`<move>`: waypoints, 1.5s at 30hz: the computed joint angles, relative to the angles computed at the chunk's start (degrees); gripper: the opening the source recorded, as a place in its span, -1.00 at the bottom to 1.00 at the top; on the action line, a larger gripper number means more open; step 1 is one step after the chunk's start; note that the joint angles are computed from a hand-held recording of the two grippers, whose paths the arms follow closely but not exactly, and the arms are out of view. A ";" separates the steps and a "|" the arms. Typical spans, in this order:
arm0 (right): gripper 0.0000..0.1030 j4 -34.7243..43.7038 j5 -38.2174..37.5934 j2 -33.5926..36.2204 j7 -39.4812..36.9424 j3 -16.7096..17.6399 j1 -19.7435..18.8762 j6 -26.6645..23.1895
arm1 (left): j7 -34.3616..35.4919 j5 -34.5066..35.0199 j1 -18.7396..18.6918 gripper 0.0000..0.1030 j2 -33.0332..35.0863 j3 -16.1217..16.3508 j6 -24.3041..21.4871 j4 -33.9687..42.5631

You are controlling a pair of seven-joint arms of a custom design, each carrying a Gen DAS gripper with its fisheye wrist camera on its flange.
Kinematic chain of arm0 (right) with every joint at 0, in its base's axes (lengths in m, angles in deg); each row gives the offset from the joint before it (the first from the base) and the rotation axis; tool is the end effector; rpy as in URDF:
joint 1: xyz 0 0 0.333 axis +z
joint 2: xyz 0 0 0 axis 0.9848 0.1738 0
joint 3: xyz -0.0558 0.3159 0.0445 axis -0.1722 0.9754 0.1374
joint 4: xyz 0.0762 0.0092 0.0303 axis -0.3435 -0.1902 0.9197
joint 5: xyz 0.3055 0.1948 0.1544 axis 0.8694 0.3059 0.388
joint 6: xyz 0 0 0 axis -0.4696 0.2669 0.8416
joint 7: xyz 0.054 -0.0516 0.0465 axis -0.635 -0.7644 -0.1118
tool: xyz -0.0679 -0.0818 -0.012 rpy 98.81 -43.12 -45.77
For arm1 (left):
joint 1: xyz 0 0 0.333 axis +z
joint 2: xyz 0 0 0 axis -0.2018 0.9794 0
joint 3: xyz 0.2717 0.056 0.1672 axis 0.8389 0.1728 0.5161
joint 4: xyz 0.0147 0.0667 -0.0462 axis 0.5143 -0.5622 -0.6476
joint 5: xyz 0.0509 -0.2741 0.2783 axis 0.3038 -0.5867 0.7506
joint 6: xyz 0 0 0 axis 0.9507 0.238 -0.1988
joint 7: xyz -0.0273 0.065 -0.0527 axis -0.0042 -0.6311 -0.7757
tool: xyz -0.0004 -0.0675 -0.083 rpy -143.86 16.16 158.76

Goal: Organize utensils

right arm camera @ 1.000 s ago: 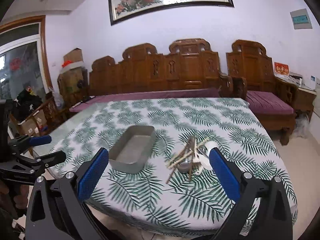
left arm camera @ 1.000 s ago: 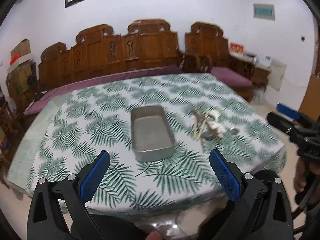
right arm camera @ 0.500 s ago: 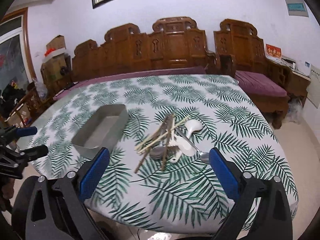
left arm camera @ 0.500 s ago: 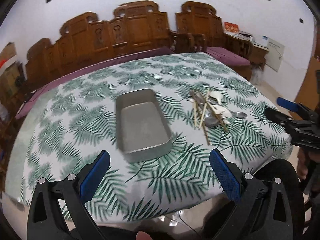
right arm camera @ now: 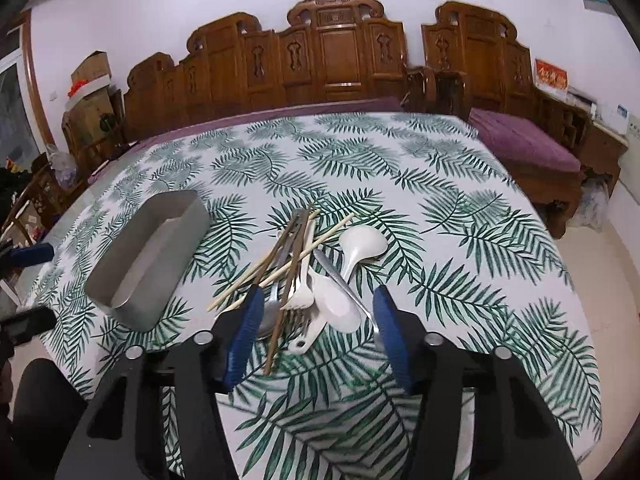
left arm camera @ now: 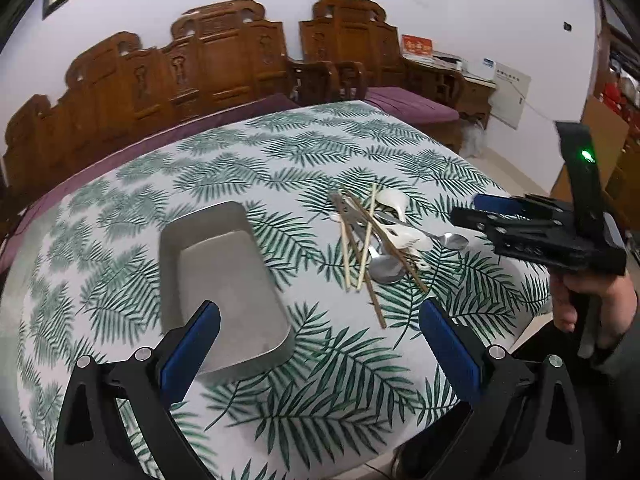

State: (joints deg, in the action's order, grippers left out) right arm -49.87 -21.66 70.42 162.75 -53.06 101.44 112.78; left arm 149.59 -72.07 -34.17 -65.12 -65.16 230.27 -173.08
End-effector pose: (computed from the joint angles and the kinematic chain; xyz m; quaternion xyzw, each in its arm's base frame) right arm 0.4112 0.3278 0.5115 -0.5790 0.7082 -0.2638 0.3061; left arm 0.4493 -0.3599 0.5910 -0.3524 0.8605 -0.3370 0.1479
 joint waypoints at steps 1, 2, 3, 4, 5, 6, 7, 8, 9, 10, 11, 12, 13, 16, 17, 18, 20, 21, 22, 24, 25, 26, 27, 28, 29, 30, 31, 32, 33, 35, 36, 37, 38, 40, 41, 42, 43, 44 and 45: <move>-0.02 0.07 0.60 0.46 -1.03 -0.67 -0.15 1.02 | 0.54 -0.20 -0.16 0.87 0.88 -0.02 -0.51 0.84; -0.02 0.38 0.85 1.06 -1.85 -1.04 -0.34 1.49 | 0.63 0.07 -0.16 0.87 1.61 -0.14 -0.80 1.50; -0.03 0.76 1.22 1.86 -3.08 -1.55 -0.53 2.06 | 0.84 0.07 -0.15 0.87 2.16 -0.20 -1.12 2.06; -0.09 1.05 1.72 2.59 -4.24 -2.07 -0.70 2.56 | 1.06 -0.26 -0.17 0.87 2.84 -0.27 -1.34 2.70; -0.13 1.25 2.60 3.39 -5.66 -2.75 -0.88 3.16 | 1.23 -0.71 -0.16 0.87 3.31 -0.33 -1.48 3.11; -0.17 1.32 3.47 4.00 -6.74 -3.27 -0.99 3.65 | 1.31 -1.06 -0.11 0.87 3.80 -0.38 -1.73 3.59; -0.21 1.43 5.37 4.87 -9.00 -4.07 -1.06 4.03 | 1.03 -1.01 -0.05 0.87 4.37 -0.49 -1.85 4.09; -0.22 1.51 6.75 5.51 -10.85 -4.60 -1.14 3.76 | 0.72 -0.90 0.02 0.84 4.84 -0.59 -1.95 4.47; -0.24 1.46 7.36 5.87 -11.66 -4.84 -1.16 3.88 | 0.34 -0.71 0.09 0.82 5.24 -0.68 -2.12 4.84; -0.25 0.83 8.70 6.09 -13.17 -5.43 -1.25 4.99 | -0.08 -0.51 0.12 0.79 5.71 -0.79 -2.21 5.20; -0.25 0.06 9.86 6.15 -14.25 -5.87 -1.38 6.09 | -0.20 -0.74 0.16 0.77 5.98 -0.87 -2.35 5.38; -0.24 -0.68 11.49 6.22 -15.69 -6.27 -1.46 7.14 | -0.32 -0.77 0.18 0.76 6.31 -0.96 -2.36 5.61; -0.25 -1.17 12.89 6.34 -17.11 -6.52 -1.53 7.92 | -0.44 -0.78 0.18 0.72 6.69 -1.06 -2.33 5.80; -0.24 -1.91 15.24 6.88 -19.96 -6.64 -1.71 8.55 | -1.50 -0.17 0.15 0.69 7.89 -1.32 -2.50 6.47; -0.25 -2.56 15.81 6.79 -20.65 -6.77 -1.80 9.33 | -1.95 0.03 0.13 0.69 8.07 -1.39 -2.51 6.50; -0.25 -2.88 16.55 6.68 -21.22 -6.85 -1.89 9.93 | -2.33 0.14 0.12 0.69 8.17 -1.46 -2.55 6.49; -0.25 -2.66 16.65 6.64 -21.62 -6.56 -2.13 8.27 | -2.58 0.01 0.10 0.69 8.34 -1.59 -2.57 6.42; -0.30 -2.21 16.43 6.83 -22.15 -6.34 -2.08 6.59 | -2.80 0.20 0.07 0.69 8.35 -1.63 -2.63 6.35; -0.33 -1.75 16.19 7.09 -22.88 -6.16 -1.93 5.07 | -2.93 0.29 0.06 0.69 8.29 -1.66 -2.61 6.22; -0.34 -1.66 15.44 7.20 -23.09 -6.19 -1.79 4.76 | -3.20 0.19 0.07 0.69 8.24 -1.67 -2.76 6.14; -0.34 -1.41 14.81 7.51 -22.88 -6.19 -1.78 4.83 | -3.28 0.01 0.09 0.69 8.26 -1.67 -2.92 6.14; -0.34 -1.15 14.29 7.88 -23.12 -6.27 -1.74 5.15 | -3.56 0.21 0.06 0.69 8.37 -1.68 -3.07 6.20; -0.34 -0.77 14.27 8.28 -24.06 -6.38 -1.61 5.15 | -3.96 0.66 0.02 0.69 8.51 -1.68 -3.18 6.31; -0.36 -0.22 14.47 8.70 -25.06 -6.46 -1.41 4.88 | -4.43 1.21 -0.04 0.69 8.54 -1.68 -3.16 6.25; -0.39 0.06 14.72 8.96 -25.86 -6.55 -1.20 4.88 | -4.80 1.58 -0.07 0.69 8.54 -1.69 -3.13 6.19; -0.48 0.47 15.38 9.38 -27.67 -6.66 -0.92 5.12 | -5.15 1.82 -0.09 0.69 8.46 -1.69 -3.15 6.06; -0.54 1.04 15.58 9.72 -28.91 -6.67 -0.64 4.65 | -5.61 2.16 -0.13 0.69 8.34 -1.70 -3.20 5.91; -0.72 1.33 16.01 9.98 -30.37 -6.74 -0.37 4.77 | -5.94 2.46 -0.16 0.69 8.30 -1.70 -3.23 5.82; -0.80 1.46 16.72 10.11 -31.40 -6.86 -0.17 5.07 | -6.34 2.90 -0.19 0.69 8.21 -1.69 -3.32 5.69; -0.86 1.32 18.01 10.04 -32.97 -7.09 0.08 5.57 | -6.99 3.71 -0.24 0.69 8.08 -1.68 -3.50 5.53; -0.90 0.88 19.28 9.84 -33.94 -7.26 0.11 6.52 | -7.51 4.29 -0.30 0.69 8.09 -1.68 -3.67 5.55; -0.93 0.43 20.78 9.74 -34.84 -7.39 0.13 7.75 | -7.91 4.57 -0.34 0.69 8.11 -1.70 -3.94 5.72; -0.93 -0.21 22.77 9.48 -36.01 -7.56 0.12 9.12 | -8.21 4.73 -0.38 0.69 8.25 -1.72 -4.16 5.93; -0.93 -0.67 23.35 9.15 -36.24 -7.40 0.05 9.96 | -9.02 5.19 -0.52 0.69 8.63 -1.80 -4.57 6.48; -0.93 -1.01 23.57 8.90 -36.05 -7.37 -0.04 10.83 | -9.41 5.35 -0.61 0.69 8.89 -1.87 -4.67 6.78; -0.93 -1.43 23.83 8.52 -35.80 -7.41 -0.20 11.86 | -9.56 5.32 -0.67 0.69 9.15 -1.92 -4.77 7.05; -0.93 -2.06 24.00 7.93 -35.41 -7.48 -0.47 13.28 | -9.87 5.54 -0.80 0.69 9.62 -2.00 -4.87 7.52; -0.93 -2.69 23.48 7.30 -34.32 -7.44 -0.93 14.42 | -10.16 5.88 -0.95 0.69 10.15 -2.08 -4.88 8.02; -0.93 -3.21 22.49 6.69 -32.57 -7.29 -1.57 15.09 | -10.47 6.32 -1.11 0.69 10.77 -2.15 -4.84 8.58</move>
State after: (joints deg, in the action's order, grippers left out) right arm -53.08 0.83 77.11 130.18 -60.35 99.87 127.87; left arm 139.12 -65.75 -35.28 -54.35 -67.31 225.44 -164.50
